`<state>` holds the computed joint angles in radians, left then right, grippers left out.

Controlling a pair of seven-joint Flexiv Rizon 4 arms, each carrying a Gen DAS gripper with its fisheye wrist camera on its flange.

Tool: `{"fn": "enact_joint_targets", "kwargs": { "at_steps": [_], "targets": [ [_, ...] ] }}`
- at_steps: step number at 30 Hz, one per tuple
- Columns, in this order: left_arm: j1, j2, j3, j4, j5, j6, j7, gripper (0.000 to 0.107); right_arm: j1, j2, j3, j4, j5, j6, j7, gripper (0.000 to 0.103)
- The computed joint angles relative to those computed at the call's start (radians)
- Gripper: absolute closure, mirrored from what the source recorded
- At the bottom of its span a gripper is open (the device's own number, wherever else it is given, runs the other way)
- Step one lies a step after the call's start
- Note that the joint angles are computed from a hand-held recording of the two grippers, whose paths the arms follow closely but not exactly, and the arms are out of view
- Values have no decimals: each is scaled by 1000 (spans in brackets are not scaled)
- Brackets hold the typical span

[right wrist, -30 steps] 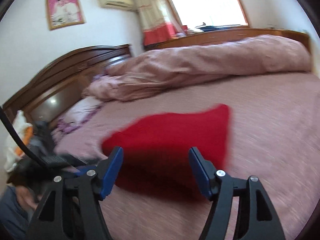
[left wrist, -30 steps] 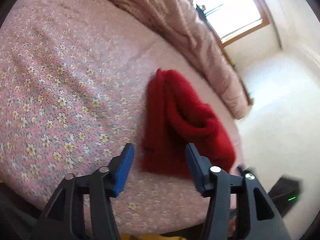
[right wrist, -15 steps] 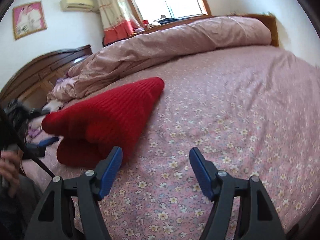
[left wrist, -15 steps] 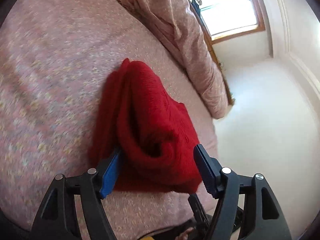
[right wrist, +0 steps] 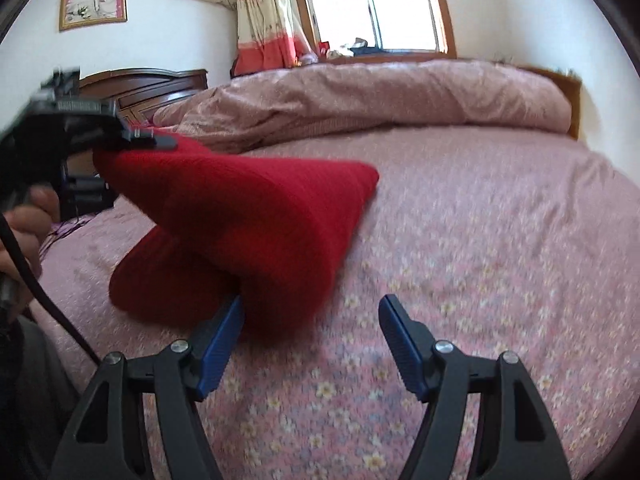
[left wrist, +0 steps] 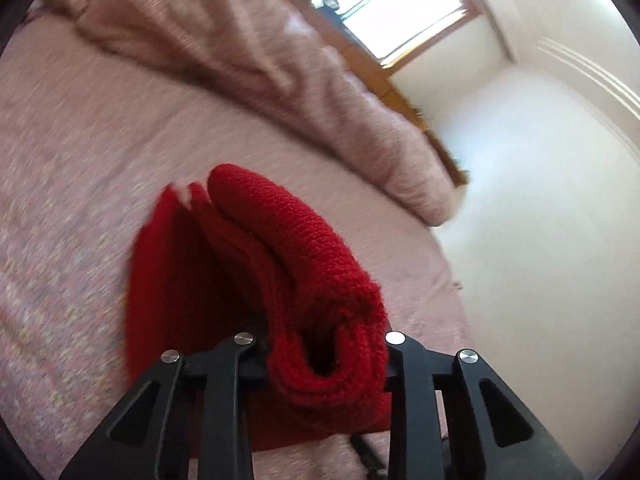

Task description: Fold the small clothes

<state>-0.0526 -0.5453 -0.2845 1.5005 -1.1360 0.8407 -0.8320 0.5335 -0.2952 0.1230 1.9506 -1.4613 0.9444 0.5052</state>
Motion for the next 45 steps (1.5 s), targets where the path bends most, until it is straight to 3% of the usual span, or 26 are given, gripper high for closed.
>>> {"fn": "enact_joint_targets", "kwargs": {
  "at_steps": [6, 11, 14, 18, 23, 29, 32, 34, 40, 42, 43, 45],
  "targets": [
    [-16, 28, -28, -11, -70, 1, 107, 86, 27, -69, -15, -85, 81, -36, -103, 28],
    [-34, 18, -18, -30, -68, 16, 128, 86, 49, -86, -52, -118, 62, -77, -48, 28],
    [-30, 14, -14, -25, -82, 29, 118, 87, 51, -99, -30, -120, 170, -158, -99, 26],
    [-19, 14, 0, 10, -86, 36, 101, 87, 0, -43, -53, -8, 57, -13, 208, 14],
    [-7, 44, 34, 126, -84, 91, 96, 87, 6, -50, -28, -22, 112, -59, 124, 12],
    [-29, 55, 61, 198, 20, 188, 64, 86, 34, -32, -11, 0, 136, -101, 9, 12],
    [-59, 66, 47, 229, 47, 321, 137, 85, -16, 2, -16, 56, 64, 44, 93, 12],
    [-68, 67, 42, 244, 80, 371, 131, 85, -42, 25, -8, 88, 52, 99, 108, 12],
    [-28, 79, 19, 256, 78, 339, 87, 83, -29, 75, 48, 136, 181, -3, 15, 12],
    [-14, 87, 7, 261, 44, 352, 114, 83, 27, 90, 63, 128, 344, -187, -66, 13],
    [-4, 89, 3, 258, 28, 330, 119, 81, 28, 101, 71, 136, 361, -214, -52, 15],
    [-4, 79, 33, 240, 89, 256, 69, 77, -1, 140, 68, 179, 331, -156, 31, 15]
  ]
}}
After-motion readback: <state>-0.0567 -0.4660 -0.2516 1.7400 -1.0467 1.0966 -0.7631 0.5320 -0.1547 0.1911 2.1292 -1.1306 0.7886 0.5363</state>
